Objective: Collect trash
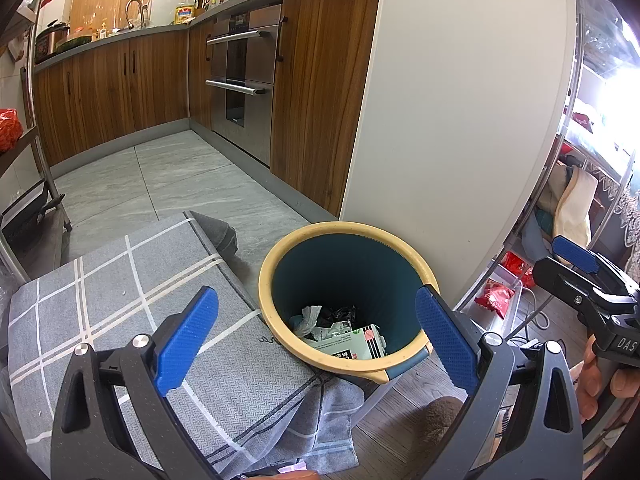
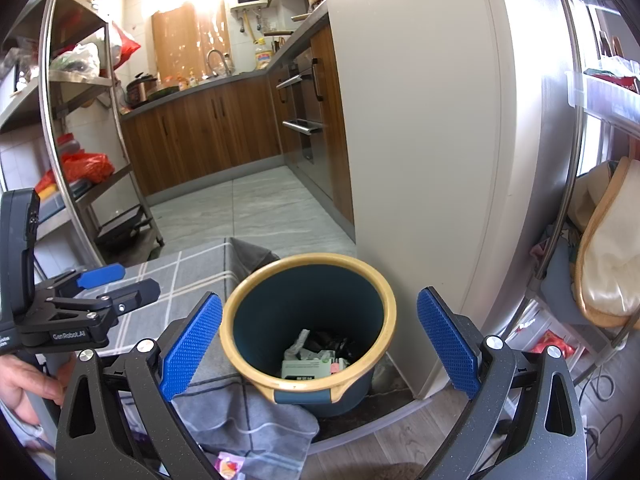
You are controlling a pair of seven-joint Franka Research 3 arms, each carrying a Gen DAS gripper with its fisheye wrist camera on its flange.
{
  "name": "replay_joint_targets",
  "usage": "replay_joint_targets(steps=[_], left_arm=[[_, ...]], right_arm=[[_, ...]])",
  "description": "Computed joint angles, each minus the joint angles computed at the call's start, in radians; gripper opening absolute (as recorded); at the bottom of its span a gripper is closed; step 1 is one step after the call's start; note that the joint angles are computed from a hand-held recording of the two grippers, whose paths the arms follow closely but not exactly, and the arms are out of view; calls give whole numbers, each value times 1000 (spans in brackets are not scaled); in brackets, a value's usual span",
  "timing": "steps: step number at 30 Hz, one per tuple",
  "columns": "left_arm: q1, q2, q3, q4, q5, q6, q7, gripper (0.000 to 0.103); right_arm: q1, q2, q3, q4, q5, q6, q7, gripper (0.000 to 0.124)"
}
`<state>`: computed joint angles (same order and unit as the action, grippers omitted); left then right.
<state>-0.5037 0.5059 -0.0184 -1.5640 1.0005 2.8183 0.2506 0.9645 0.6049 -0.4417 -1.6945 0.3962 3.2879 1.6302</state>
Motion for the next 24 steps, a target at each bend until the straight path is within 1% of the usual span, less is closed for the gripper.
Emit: replay_joint_targets(steps=[12, 21, 24], left_arm=[[2, 7, -1, 5, -10, 3, 5, 97], [-1, 19, 5, 18, -21, 14, 15, 97], [-3, 25, 7, 24, -24, 19, 16, 97]], right_arm=[[5, 1, -3, -1, 3, 1, 1, 97], [35, 4, -32, -5, 12, 0, 15, 97], [31, 3, -28, -5, 10, 0, 15, 98]])
